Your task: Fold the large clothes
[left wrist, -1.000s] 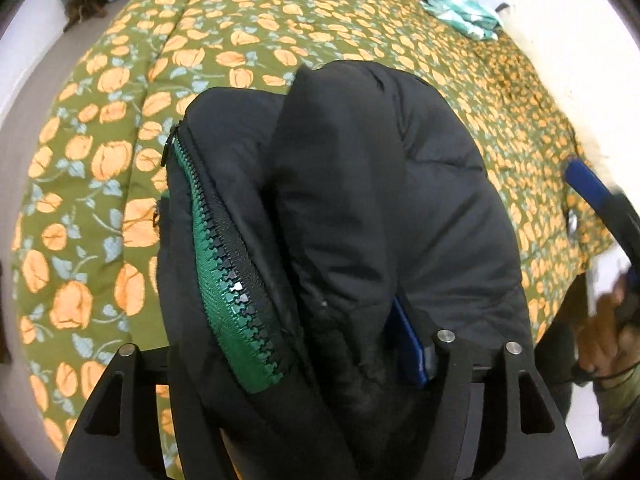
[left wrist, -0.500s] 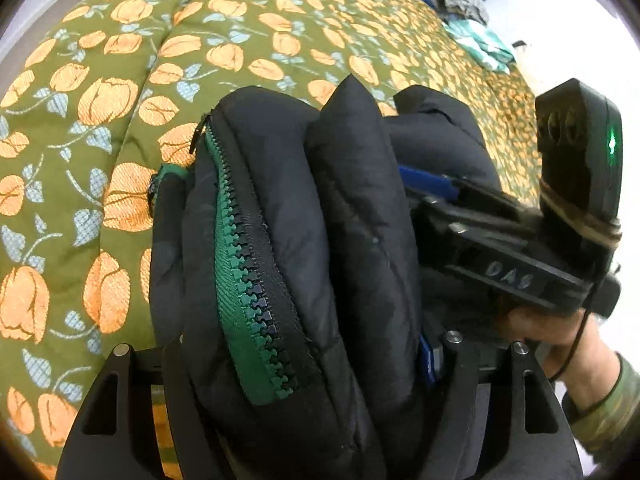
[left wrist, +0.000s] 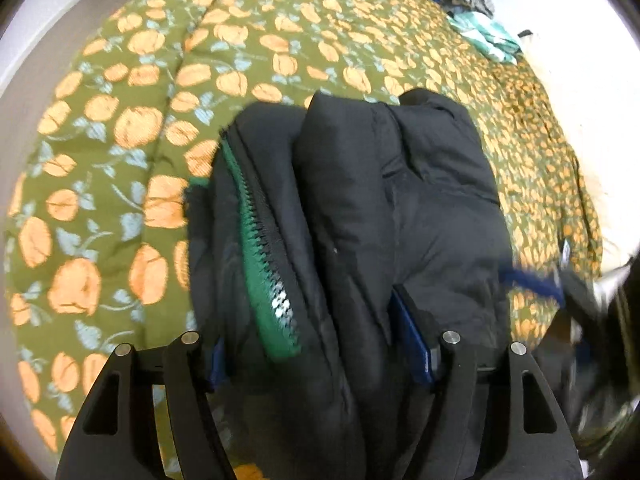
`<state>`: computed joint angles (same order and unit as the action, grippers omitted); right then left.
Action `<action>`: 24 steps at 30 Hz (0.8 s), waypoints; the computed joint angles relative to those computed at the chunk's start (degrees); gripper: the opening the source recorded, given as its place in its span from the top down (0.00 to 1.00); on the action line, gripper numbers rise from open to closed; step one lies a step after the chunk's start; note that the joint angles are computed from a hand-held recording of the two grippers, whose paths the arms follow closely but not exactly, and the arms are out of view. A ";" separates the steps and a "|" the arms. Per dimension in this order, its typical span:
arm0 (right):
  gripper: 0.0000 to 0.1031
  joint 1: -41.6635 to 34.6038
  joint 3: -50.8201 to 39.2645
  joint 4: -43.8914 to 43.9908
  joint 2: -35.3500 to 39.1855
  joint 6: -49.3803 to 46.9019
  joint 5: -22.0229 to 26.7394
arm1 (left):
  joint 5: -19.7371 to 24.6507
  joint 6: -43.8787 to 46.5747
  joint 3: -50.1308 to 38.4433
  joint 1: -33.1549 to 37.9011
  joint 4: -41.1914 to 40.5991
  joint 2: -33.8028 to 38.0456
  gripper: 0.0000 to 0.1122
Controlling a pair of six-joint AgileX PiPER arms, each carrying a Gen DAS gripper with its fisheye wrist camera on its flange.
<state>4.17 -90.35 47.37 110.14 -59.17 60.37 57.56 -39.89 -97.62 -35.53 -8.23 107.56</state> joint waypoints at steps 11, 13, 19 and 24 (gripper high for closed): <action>0.53 7.58 27.96 16.27 -6.67 -30.67 -20.75 | -8.91 -6.12 10.04 0.08 1.16 -0.93 0.37; 0.53 7.78 29.00 19.33 -5.92 -35.96 -22.23 | -10.96 -5.96 11.85 0.40 0.63 -1.15 0.37; 0.54 5.92 28.73 26.79 -1.46 -47.56 -21.33 | -17.19 -6.29 16.03 0.95 -0.35 -0.79 0.36; 0.54 5.85 25.09 22.57 0.40 -42.54 -19.85 | -21.17 -2.54 18.97 2.73 -6.78 -1.19 0.35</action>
<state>10.02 -65.27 69.95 110.54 -101.71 40.53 36.39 -42.43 -78.65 -32.80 -15.01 106.37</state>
